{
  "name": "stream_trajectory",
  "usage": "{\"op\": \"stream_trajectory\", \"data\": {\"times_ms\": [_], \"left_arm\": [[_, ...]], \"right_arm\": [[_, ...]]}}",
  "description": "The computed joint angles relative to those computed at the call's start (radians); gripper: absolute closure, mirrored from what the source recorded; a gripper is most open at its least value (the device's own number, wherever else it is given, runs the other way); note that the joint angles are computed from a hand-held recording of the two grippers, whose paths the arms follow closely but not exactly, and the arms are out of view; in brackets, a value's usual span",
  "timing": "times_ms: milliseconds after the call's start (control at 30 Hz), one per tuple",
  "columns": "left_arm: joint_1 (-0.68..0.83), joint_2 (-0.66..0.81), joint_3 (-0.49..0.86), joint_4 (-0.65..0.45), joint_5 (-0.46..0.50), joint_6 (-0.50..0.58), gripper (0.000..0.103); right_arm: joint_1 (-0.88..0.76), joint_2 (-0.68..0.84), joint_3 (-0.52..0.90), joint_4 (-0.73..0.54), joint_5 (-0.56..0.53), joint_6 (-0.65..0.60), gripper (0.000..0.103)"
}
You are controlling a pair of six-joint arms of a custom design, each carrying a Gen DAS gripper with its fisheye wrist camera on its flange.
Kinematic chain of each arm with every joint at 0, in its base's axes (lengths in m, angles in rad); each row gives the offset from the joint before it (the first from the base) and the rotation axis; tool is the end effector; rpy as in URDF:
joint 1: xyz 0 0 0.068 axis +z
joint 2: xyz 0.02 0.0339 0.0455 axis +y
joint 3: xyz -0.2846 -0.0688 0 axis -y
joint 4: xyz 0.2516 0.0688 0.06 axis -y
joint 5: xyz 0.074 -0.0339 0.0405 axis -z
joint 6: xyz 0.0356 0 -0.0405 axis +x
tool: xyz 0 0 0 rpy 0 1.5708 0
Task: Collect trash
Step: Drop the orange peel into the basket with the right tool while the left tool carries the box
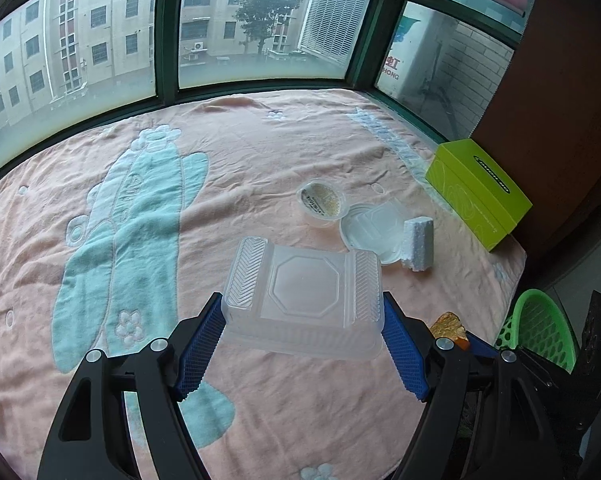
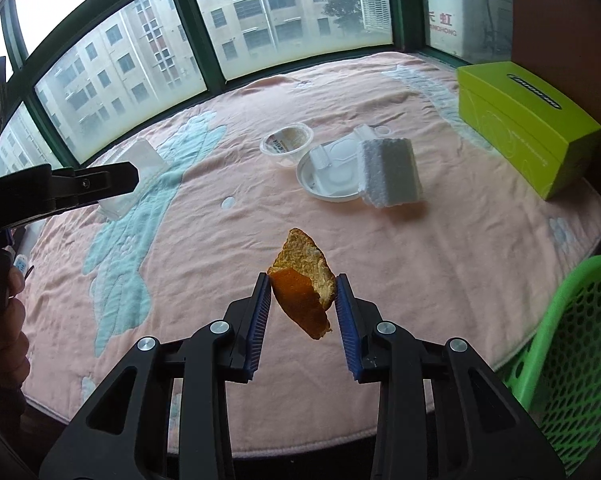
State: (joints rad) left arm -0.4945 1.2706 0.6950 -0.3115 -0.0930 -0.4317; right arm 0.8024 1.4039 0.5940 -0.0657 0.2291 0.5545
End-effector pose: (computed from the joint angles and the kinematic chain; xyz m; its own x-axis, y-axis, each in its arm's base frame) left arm 0.2205 -0.1151 0.2139 -0.7959 -0.0442 -0.6038 0.0968 0.9752 -0.1989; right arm 0.1860 0.1808 0.1699 -0.7692 -0.0580 -0.6364 -0.2284 0.9551 0.1890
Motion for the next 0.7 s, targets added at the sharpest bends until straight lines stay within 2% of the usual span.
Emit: {"op": "stream_trajectory", "data": {"times_ms": [233,567,700], "left_arm": [[-0.127,0.043,0.057,0.000,-0.037,-0.036,0.029],[-0.302,0.140,0.174,0.004,-0.074,-0.072,0.029],[-0.366,0.187,0.229,0.003,-0.085,-0.078,0.029]], "right_arm": [[-0.005,-0.237,-0.093,-0.135,0.066,0.043,0.070],[-0.108,-0.664,-0.186,-0.475,0.133,0.091,0.069],[-0.197,-0.831,-0.207,-0.619,0.118,0.076,0.068]]}}
